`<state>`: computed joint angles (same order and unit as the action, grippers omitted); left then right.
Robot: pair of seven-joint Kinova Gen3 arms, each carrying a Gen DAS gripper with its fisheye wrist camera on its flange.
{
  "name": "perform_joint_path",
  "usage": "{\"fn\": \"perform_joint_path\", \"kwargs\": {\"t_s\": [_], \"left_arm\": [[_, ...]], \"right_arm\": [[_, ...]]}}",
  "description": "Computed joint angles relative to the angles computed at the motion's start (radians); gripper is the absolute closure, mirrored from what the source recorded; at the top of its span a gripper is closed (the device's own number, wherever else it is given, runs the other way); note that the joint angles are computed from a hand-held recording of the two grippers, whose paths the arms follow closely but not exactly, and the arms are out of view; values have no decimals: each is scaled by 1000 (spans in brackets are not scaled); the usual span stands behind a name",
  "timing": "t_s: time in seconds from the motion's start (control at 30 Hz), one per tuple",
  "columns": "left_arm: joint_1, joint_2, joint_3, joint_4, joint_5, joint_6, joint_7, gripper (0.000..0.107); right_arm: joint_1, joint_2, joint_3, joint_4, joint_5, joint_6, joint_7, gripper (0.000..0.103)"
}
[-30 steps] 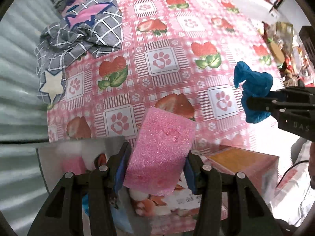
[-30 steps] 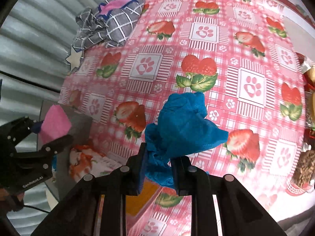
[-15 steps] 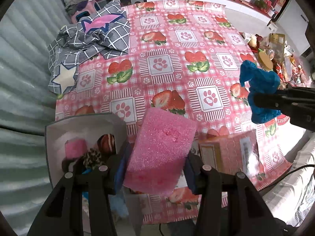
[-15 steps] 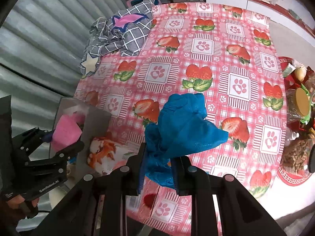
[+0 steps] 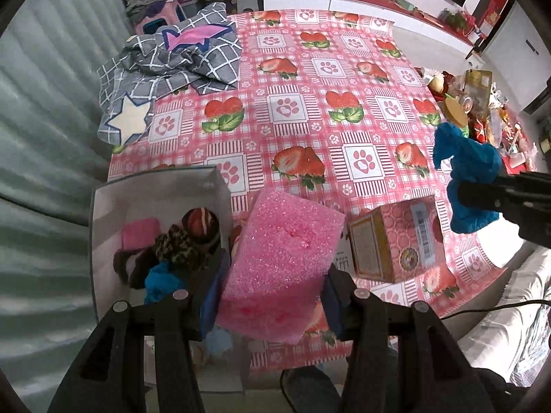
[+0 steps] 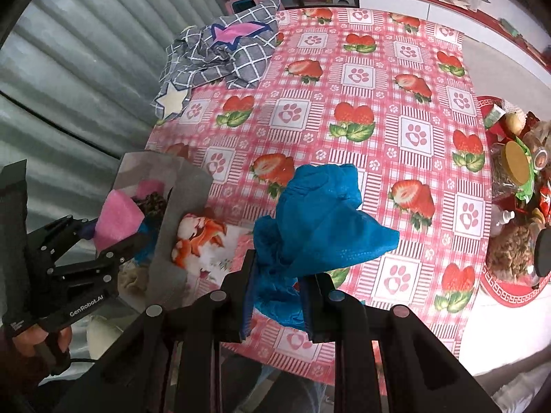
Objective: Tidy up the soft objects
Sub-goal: 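Lift the pink sponge and blue fuzzy cloth and carry both over the white box, then lower the pink sponge into the box with the left tool while the right tool releases the blue cloth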
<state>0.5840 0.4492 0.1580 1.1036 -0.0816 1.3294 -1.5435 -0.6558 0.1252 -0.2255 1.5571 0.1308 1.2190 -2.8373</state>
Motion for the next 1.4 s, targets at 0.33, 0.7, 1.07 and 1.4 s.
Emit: {"fn": "perform_joint_path", "kwargs": {"t_s": [0.33, 0.7, 1.07, 1.4], "left_arm": [[-64, -79, 1, 116, 37, -44, -2, 54], [-168, -158, -21, 238, 49, -75, 36, 54], [-262, -201, -39, 334, 53, -96, 82, 54], [-258, -211, -44, 370, -25, -116, 151, 23]], "right_arm": [[-64, 72, -10, -116, 17, 49, -2, 79], [-117, 259, 23, -339, -36, 57, 188, 79], [-158, 468, 64, -617, -112, 128, 383, 79], [-178, 630, 107, -891, -156, 230, 482, 14]]}}
